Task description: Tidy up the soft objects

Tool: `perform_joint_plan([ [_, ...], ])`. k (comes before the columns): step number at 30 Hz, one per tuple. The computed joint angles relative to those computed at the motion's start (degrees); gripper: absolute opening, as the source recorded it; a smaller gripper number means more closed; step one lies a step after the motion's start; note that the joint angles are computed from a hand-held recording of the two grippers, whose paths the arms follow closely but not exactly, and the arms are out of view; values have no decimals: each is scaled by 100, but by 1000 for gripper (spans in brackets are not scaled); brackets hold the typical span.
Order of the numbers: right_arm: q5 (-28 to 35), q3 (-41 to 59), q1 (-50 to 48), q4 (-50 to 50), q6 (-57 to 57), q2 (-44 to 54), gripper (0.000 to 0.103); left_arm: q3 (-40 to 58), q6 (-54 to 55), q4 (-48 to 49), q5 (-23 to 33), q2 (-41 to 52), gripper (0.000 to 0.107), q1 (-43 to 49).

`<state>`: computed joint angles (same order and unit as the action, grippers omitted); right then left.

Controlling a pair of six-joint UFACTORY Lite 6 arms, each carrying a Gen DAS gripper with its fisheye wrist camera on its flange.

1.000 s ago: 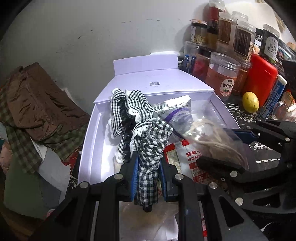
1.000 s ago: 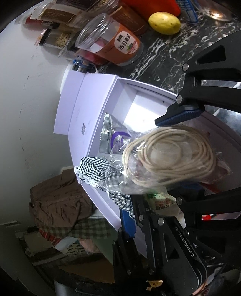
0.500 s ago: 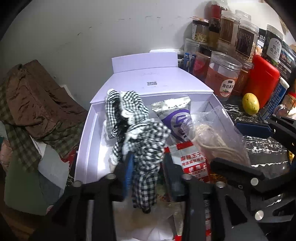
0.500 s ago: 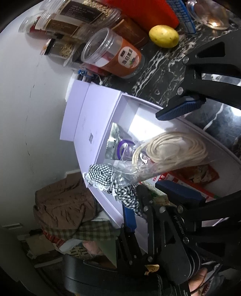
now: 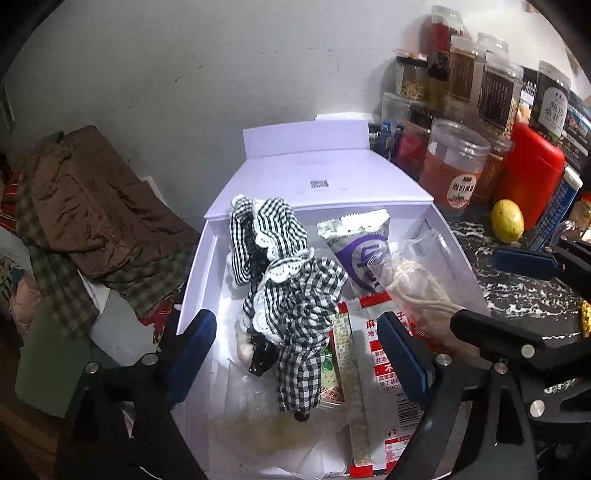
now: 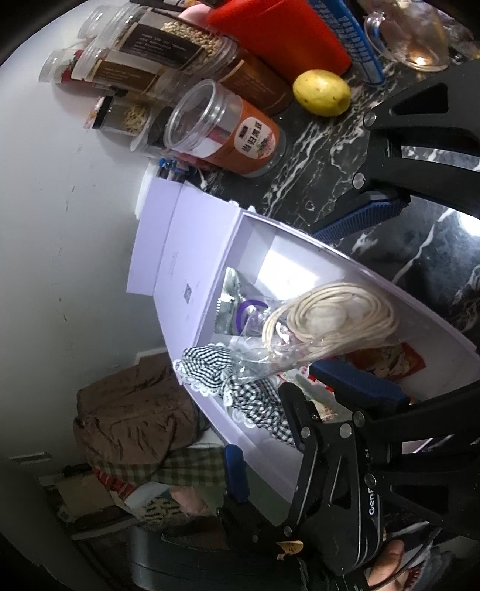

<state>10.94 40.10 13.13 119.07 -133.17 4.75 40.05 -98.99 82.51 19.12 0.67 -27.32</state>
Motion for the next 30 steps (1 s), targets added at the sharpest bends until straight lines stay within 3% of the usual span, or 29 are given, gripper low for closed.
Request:
perform_joint_plan([
  [12, -138, -107, 135, -1838, 1917, -1200, 68, 1, 979, -1010, 695, -1116, 90, -208],
  [17, -87, -228, 136, -3383, 3495, -1939, 68, 101, 1381, -1508, 1144, -1666, 90, -412],
  [22, 63, -423, 119, -5315, 5452, -2821, 68, 207, 1522, -1786, 1890, -2171, 90, -897],
  [26, 286, -594, 34, -6270, 6395, -3514, 68, 301, 1458, -1908, 2686, -2535, 90, -1503],
  [30, 549, -841, 20, -7312, 7458, -4413, 75, 311, 1327, -1923, 3465, -2950, 90, -2303],
])
